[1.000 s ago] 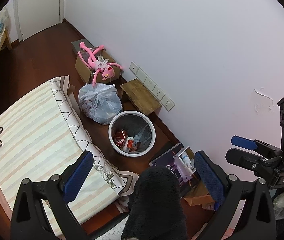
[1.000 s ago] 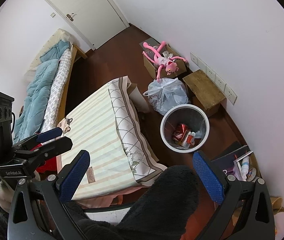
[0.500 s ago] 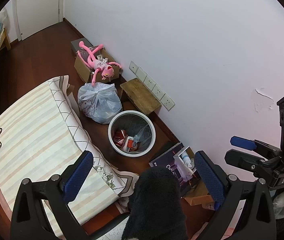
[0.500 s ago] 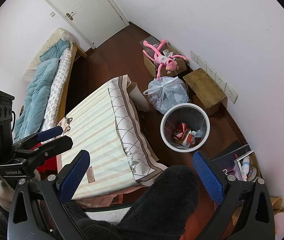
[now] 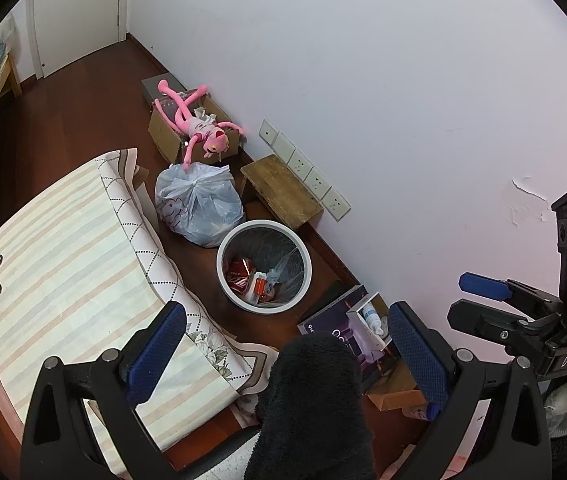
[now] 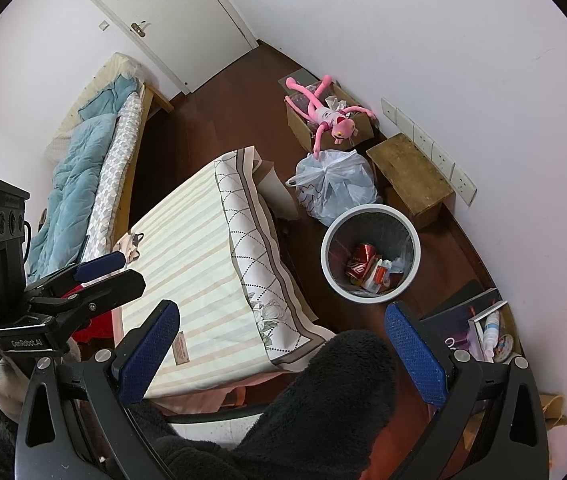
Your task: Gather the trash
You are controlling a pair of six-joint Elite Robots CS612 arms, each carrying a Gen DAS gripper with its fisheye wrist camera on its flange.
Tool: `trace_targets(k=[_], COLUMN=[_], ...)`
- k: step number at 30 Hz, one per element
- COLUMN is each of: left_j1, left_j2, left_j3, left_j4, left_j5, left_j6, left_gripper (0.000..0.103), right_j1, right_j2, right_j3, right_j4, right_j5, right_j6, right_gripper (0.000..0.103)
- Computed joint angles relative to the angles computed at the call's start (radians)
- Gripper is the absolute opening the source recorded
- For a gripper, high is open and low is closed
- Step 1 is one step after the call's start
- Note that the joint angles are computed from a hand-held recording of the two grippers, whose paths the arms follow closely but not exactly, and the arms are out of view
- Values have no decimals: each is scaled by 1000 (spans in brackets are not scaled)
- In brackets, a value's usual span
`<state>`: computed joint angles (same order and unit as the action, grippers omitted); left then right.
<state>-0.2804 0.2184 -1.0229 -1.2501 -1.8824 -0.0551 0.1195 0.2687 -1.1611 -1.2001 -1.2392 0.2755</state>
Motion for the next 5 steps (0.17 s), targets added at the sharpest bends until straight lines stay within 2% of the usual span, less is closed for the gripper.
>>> trace_targets(k=[5], left_j1=[3], left_j2=[4], left_j3=[1], left_j4=[-4], left_j5=[-15], left_j6=[-4], left_gripper=[103], right_j1=[4], right_j2=[3], right_j3=[4], right_j4=[-1], right_j5=[-4], right_j6=[5], right_gripper=[103])
